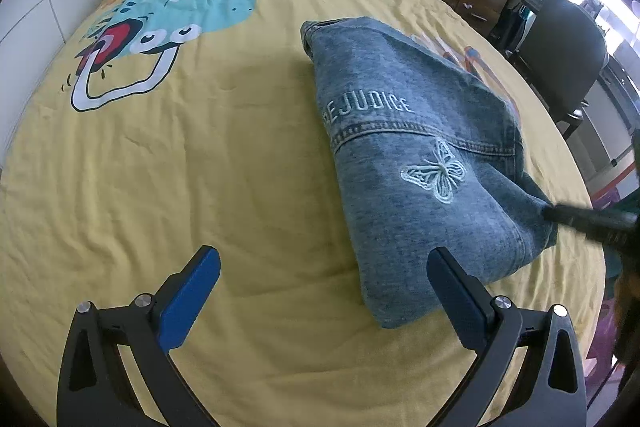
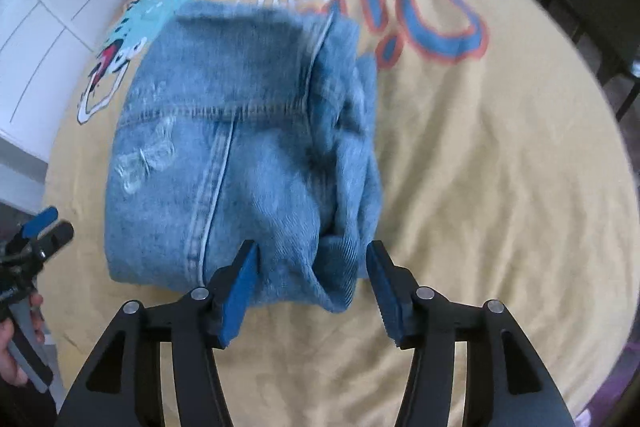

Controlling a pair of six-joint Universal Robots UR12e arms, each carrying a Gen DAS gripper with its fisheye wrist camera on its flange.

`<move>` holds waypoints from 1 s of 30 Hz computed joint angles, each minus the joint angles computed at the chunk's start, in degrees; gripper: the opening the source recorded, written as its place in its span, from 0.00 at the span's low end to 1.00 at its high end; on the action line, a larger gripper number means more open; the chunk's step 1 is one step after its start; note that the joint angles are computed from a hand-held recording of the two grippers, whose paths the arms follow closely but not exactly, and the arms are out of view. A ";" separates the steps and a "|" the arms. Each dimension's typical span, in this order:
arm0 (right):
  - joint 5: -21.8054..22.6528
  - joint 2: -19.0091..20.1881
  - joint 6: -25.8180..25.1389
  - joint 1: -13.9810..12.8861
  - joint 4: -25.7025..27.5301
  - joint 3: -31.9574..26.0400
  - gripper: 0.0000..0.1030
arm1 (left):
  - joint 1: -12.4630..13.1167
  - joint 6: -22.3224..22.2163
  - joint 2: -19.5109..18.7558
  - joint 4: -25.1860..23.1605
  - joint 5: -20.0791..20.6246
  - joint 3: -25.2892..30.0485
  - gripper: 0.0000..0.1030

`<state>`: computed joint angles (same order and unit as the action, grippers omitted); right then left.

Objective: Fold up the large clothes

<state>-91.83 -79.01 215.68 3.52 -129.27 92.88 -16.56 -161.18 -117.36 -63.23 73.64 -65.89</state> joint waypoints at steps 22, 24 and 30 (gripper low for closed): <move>-2.98 8.41 -8.10 -3.44 0.75 -12.30 0.08 | 0.71 0.77 -0.29 1.04 1.78 -0.28 0.99; -3.28 9.45 -8.92 -3.68 3.66 -14.01 0.08 | 0.64 0.73 -0.41 0.86 1.86 -0.20 0.99; -2.33 10.10 -7.75 -4.19 7.72 -13.12 0.10 | 0.53 -0.29 -1.12 -0.70 0.95 0.76 0.99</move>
<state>-94.16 -68.92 207.93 -0.68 -121.55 79.76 -16.03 -161.47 -118.48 -63.92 74.59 -65.13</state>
